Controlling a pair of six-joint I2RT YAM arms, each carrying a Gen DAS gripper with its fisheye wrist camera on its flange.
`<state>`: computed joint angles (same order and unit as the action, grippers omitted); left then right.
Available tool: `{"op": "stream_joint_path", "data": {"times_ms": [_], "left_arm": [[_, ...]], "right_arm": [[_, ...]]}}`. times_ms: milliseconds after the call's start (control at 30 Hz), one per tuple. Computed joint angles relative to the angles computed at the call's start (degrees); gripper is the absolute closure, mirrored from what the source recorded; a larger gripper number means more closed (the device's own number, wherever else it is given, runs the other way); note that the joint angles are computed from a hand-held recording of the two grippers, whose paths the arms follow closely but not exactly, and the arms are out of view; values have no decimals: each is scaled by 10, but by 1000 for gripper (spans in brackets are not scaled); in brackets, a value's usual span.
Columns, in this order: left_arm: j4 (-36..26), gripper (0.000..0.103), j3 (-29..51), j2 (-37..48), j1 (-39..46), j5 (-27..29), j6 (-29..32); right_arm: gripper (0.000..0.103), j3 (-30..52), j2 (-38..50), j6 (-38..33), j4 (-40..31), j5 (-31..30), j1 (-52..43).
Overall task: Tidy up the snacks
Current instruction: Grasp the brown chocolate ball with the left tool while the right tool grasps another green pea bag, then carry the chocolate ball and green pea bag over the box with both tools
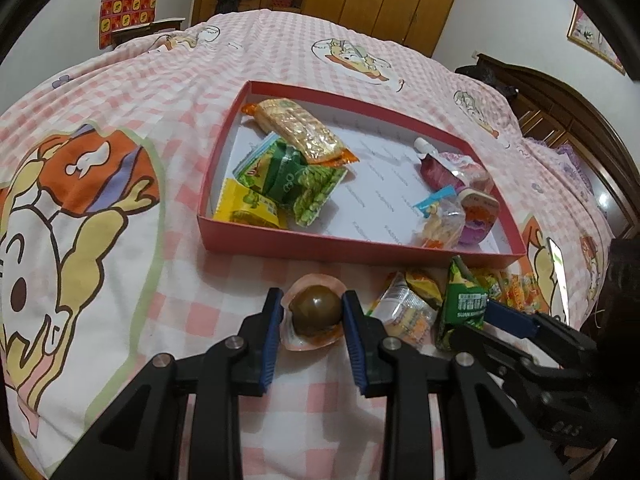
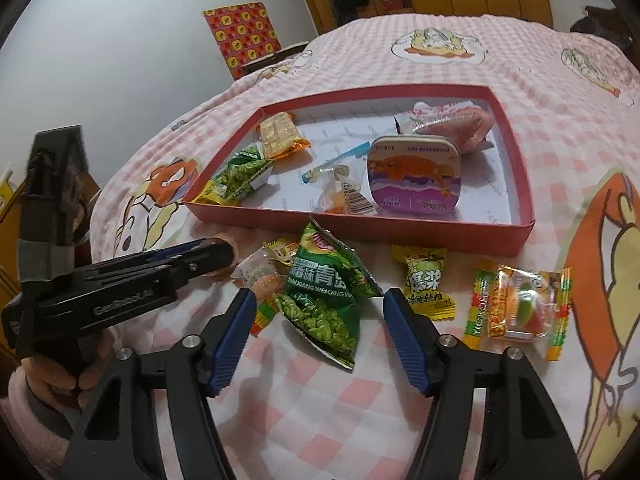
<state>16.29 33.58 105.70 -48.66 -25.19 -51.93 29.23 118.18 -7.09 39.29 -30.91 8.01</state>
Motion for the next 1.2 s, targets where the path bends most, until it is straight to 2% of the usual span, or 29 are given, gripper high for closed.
{"op": "stream_joint_path", "data": {"times_ms": [200, 300, 400, 833, 1200], "left_arm": [[2, 72, -7, -8, -2, -4, -3], [-1, 72, -8, -13, -4, -7, -4], [-7, 72, -10, -22, -7, -12, -3], [-43, 72, 2, -58, -17, -36, 10], [-66, 72, 27, -75, -2, -44, 46]], "right_arm": [[43, 20, 17, 16, -13, 8, 10], [56, 19, 19, 13, -8, 14, 14], [61, 14, 17, 12, -2, 13, 14], [63, -32, -37, -7, 12, -8, 7], [63, -11, -80, -15, -48, -24, -9]]}}
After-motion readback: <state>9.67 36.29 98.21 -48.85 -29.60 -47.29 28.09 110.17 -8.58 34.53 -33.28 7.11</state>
